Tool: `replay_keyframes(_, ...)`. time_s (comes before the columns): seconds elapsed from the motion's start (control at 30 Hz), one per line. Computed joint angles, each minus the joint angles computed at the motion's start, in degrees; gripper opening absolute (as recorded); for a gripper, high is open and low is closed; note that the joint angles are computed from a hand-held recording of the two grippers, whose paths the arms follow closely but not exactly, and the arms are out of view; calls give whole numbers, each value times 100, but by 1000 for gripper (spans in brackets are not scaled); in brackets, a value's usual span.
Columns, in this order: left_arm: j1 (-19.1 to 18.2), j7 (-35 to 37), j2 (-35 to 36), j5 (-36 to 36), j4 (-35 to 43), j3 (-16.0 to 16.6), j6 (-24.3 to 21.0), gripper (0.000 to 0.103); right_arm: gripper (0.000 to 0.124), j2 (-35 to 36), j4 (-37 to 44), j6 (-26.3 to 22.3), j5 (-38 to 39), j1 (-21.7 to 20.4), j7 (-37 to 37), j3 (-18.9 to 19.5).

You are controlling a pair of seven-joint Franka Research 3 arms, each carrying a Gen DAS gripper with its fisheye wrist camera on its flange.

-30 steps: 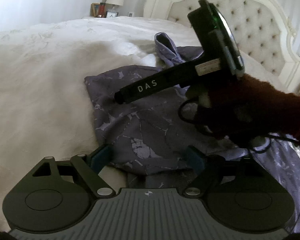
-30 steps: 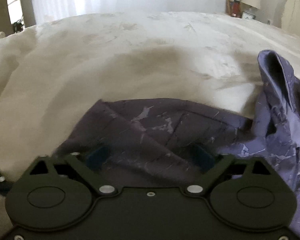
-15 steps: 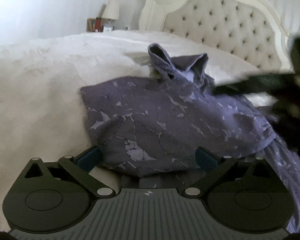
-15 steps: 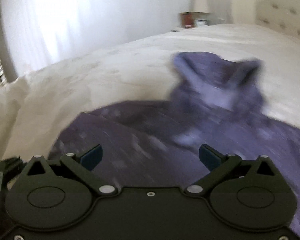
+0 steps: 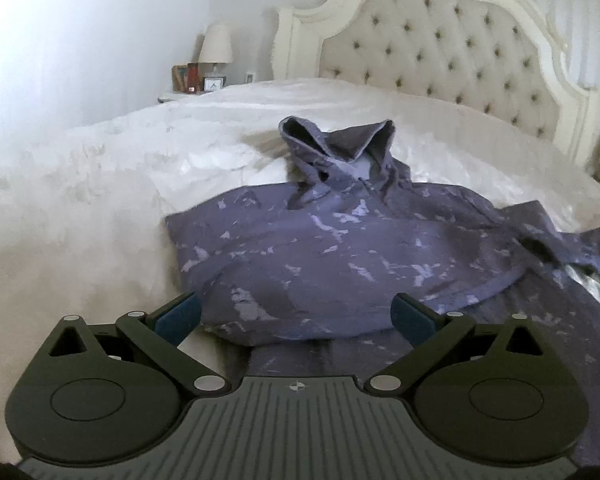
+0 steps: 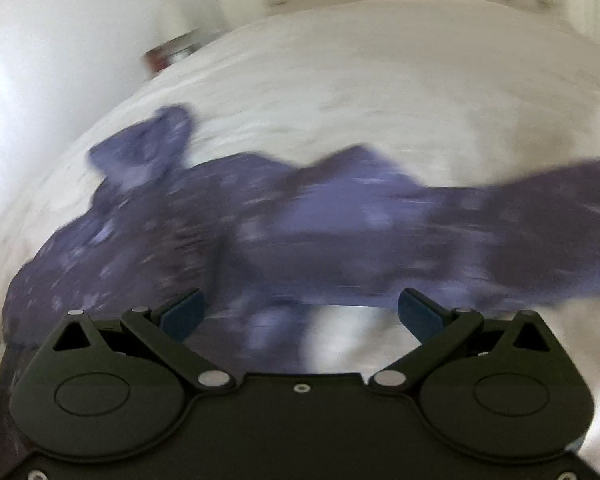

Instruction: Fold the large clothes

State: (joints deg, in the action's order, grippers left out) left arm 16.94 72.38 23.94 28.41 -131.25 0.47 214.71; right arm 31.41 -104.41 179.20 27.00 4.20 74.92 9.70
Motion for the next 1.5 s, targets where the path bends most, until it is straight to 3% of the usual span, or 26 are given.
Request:
replay_keyframes(0.13,-129,-21,-488,-22,-347,-71,-309,103,102,-413,-465,187,12,96,361,-553)
replay_keyframes(0.3,92,-784,-812,710,-468,-451,-696,103,102,-656,-718,95,-133,338,1085,-1336)
replay_keyframes(0.47,172,-1476,-767,1283,-270,-764,-1078,103,102,-616,-770,147,-57,-89,1492,-1227)
replay_keyframes(0.57,320,-1972,-634,1695,-56,-1009,-1286,103,102,-464,-671,235,195,-740,1447,-638)
replay_keyframes(0.7,337,-2127,-432,1744,195,-1195,-1692,103,102,-126,-483,568,728,-2105,991,791)
replay_keyframes(0.73,397,-2138,-364,1749,266,-1295,-1834,103,100,-43,-424,639,761,-2220,987,907)
replay_keyframes(0.77,437,-2111,-303,1700,316,-1375,-1955,103,96,8,-373,697,770,-2152,1056,822)
replay_keyframes(0.8,460,-2053,-208,1621,383,-1434,-2069,103,81,42,-317,730,758,-1974,1171,611)
replay_keyframes(0.87,439,-1934,-78,1437,473,-1478,-2326,103,64,45,-241,660,697,-1498,1443,38)
replay_keyframes(0.93,307,-1786,31,1269,537,-1395,-2474,103,44,74,-186,669,589,-1417,1506,-69)
replay_keyframes(0.97,178,-1695,72,1204,564,-1281,-2511,103,41,91,-165,709,514,-1521,1468,41)
replay_keyframes(1.03,-530,-1538,112,1032,579,-600,-2435,103,29,76,-140,752,372,-1496,1445,20)
replay_keyframes(1.13,-1466,-1335,120,653,515,265,-2307,103,23,55,-33,856,128,-1549,1330,134)
replay_keyframes(1.23,-2398,-1094,144,175,429,1087,-2215,103,20,38,98,945,-144,-1960,1155,735)
replay_keyframes(1.27,-2565,-998,150,71,427,1221,-2254,103,20,56,168,949,-261,-2171,1073,1049)
replay_keyframes(1.33,-2323,-864,106,0,463,942,-2435,103,19,106,313,918,-468,-2459,914,1544)
replay_keyframes(1.47,-1219,-625,30,-167,450,-141,-2526,101,19,249,715,691,-776,-2576,451,2228)
replay_keyframes(1.5,-977,-573,7,-211,422,-372,-2510,96,19,335,858,618,-807,-2564,291,2406)
